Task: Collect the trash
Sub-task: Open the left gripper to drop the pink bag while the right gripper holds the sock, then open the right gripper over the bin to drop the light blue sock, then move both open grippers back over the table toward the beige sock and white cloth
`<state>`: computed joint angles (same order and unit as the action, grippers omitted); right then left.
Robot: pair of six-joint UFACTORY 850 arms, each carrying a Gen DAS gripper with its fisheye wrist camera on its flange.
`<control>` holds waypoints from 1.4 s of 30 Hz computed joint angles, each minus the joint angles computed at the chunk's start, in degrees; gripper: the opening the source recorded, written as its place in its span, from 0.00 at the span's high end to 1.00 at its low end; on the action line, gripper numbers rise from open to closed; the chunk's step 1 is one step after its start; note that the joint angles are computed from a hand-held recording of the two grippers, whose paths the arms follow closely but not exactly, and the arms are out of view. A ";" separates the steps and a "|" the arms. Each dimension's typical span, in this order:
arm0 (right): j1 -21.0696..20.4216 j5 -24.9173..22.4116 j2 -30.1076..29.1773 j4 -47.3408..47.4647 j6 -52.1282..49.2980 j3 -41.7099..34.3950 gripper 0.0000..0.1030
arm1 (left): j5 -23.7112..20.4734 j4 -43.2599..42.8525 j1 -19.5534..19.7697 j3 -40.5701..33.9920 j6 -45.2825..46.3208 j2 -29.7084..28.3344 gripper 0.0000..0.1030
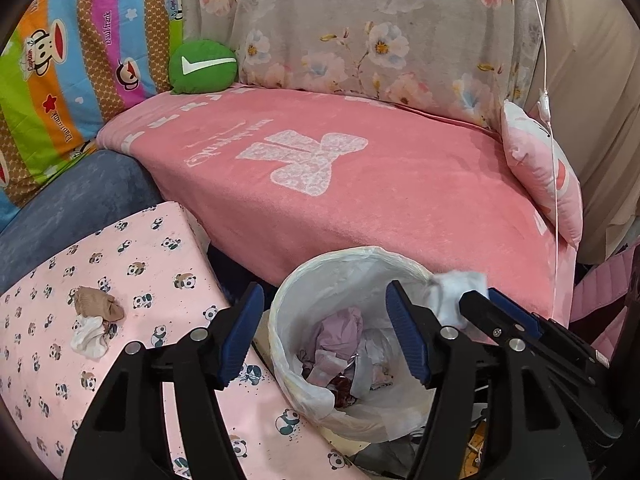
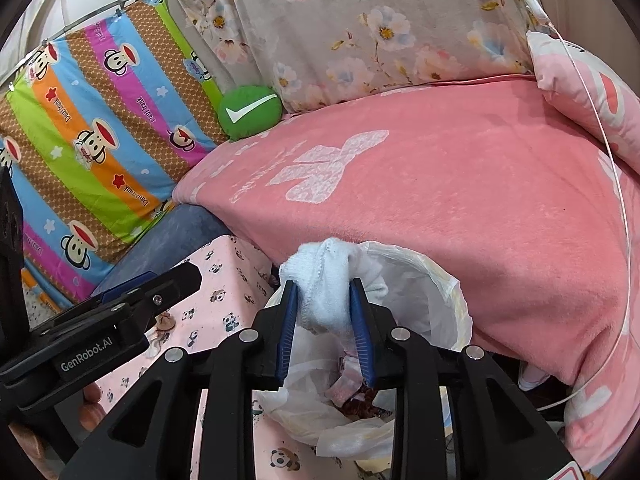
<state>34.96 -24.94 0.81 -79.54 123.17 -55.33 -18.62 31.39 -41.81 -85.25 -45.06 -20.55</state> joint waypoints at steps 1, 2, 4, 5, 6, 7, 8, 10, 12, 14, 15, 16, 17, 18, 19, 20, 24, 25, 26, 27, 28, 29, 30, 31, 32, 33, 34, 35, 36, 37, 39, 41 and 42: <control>0.03 -0.09 -0.01 -0.32 0.41 0.03 0.72 | 0.01 0.11 0.06 0.15 -0.16 0.10 0.41; 0.08 -0.18 -0.11 -0.49 0.64 -0.05 0.72 | 0.05 0.04 0.13 0.34 -0.26 0.20 0.41; 0.21 -0.20 -0.20 -0.77 0.88 -0.15 0.71 | 0.09 -0.10 0.25 0.61 -0.35 0.35 0.41; 0.27 -0.26 -0.26 -0.79 0.79 -0.22 0.71 | 0.11 0.13 0.29 0.79 -0.64 0.45 0.41; 0.40 -0.31 -0.33 -0.71 0.58 -0.34 0.71 | 0.11 0.09 0.34 0.86 -0.67 0.49 0.41; 0.40 -0.26 -0.37 -0.67 0.44 -0.40 0.71 | 0.18 -0.05 0.39 0.98 -0.65 0.57 0.41; 0.45 -0.25 -0.40 -0.57 0.20 -0.45 0.71 | 0.14 0.05 0.42 1.05 -0.82 0.63 0.41; 0.63 -0.19 -0.55 -0.42 -0.23 -0.69 0.71 | 0.32 0.52 0.48 1.46 -1.35 0.89 0.41; 0.65 -0.14 -0.58 -0.21 -0.68 -0.84 0.71 | 0.33 0.73 0.59 1.75 -1.71 1.09 0.41; 0.80 -0.14 -0.81 0.17 -1.43 -1.23 0.71 | 0.37 0.60 0.80 2.04 -1.81 1.30 0.41; 0.89 -0.16 -0.92 0.36 -1.79 -1.40 0.71 | 0.39 0.54 0.92 2.17 -1.85 1.40 0.41; 0.76 0.06 -0.93 0.47 -2.16 -1.46 0.70 | 0.48 0.48 1.03 2.38 -1.91 1.56 0.41; 0.81 0.03 -1.07 0.66 -2.46 -1.67 0.70 | 0.51 0.44 1.16 2.50 -2.02 1.68 0.41; 0.95 -0.09 -1.18 0.79 -2.64 -1.84 0.70 | 0.60 0.40 1.26 2.64 -2.10 1.81 0.41; 1.02 -0.05 -1.31 1.06 -3.07 -2.07 0.70 | 0.69 0.40 1.37 2.81 -2.19 1.96 0.41; 1.15 -0.09 -1.46 1.09 -3.10 -2.23 0.70 | 0.72 0.58 1.44 2.95 -2.50 2.06 0.41; 1.69 -0.24 -1.98 1.59 -3.96 -2.96 0.70 | 0.77 0.92 1.67 3.78 -3.48 2.58 0.41; 1.80 -0.21 -2.13 1.75 -4.35 -3.16 0.70 | 0.72 1.10 1.76 4.01 -3.73 2.73 0.41; 1.93 -0.10 -2.42 2.09 -5.04 -3.54 0.70 | 0.70 1.16 1.89 4.24 -3.89 2.87 0.41; 1.90 0.01 -2.43 2.06 -5.13 -3.53 0.70 | 0.78 1.23 2.09 4.62 -4.18 3.11 0.41; 2.09 -0.03 -2.65 2.29 -5.50 -3.81 0.70 | 0.86 1.14 2.25 4.87 -4.27 3.26 0.41; 2.34 -0.03 -2.90 2.55 -5.95 -4.10 0.70 | 0.87 1.06 2.48 5.18 -4.41 3.46 0.40; 2.53 -0.06 -3.07 2.66 -6.16 -4.30 0.70 | 0.78 1.48 2.60 5.37 -5.02 3.61 0.36; 2.74 -0.11 -3.33 2.95 -6.61 -4.62 0.70 | 0.80 2.69 2.73 5.75 -6.40 3.87 0.33; 3.01 -0.14 -3.70 3.31 -7.20 -5.05 0.70 | 0.78 4.66 2.87 6.26 -8.52 4.24 0.31; 3.21 -0.15 -4.01 3.62 -7.73 -5.43 0.70 | 0.91 5.13 3.08 6.63 -9.02 4.50 0.31; 3.38 -0.22 -4.21 3.78 -7.94 -5.67 0.70 | 1.03 4.97 3.35 6.96 -8.94 4.76 0.31; 3.61 -0.15 -4.64 4.20 -8.66 -6.19 0.70 | 1.05 5.11 3.55 7.21 -9.21 4.95 0.31; 3.87 -0.16 -5.08 4.71 -9.42 -6.72 0.70 | 1.09 5.29 3.78 7.50 -9.54 5.18 0.31; 4.02 -0.22 -5.23 4.81 -9.51 -6.90 0.70 | 1.14 5.34 4.02 7.76 -9.69 5.39 0.31; 4.56 -0.20 -6.01 5.44 -10.53 -7.78 0.70 | 1.24 6.00 4.42 8.38 -10.55 5.83 0.31; 5.04 -0.19 -6.84 6.26 -11.81 -8.74 0.70 | 1.36 6.27 4.88 8.97 -11.09 6.22 0.31; 5.30 -0.20 -7.21 6.57 -12.25 -9.16 0.70 | 1.41 6.19 5.14 9.28 -11.19 6.44 0.31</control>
<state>40.26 -25.14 -6.40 -72.97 110.91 -64.49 -17.20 37.58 -36.67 -75.97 -56.25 -14.11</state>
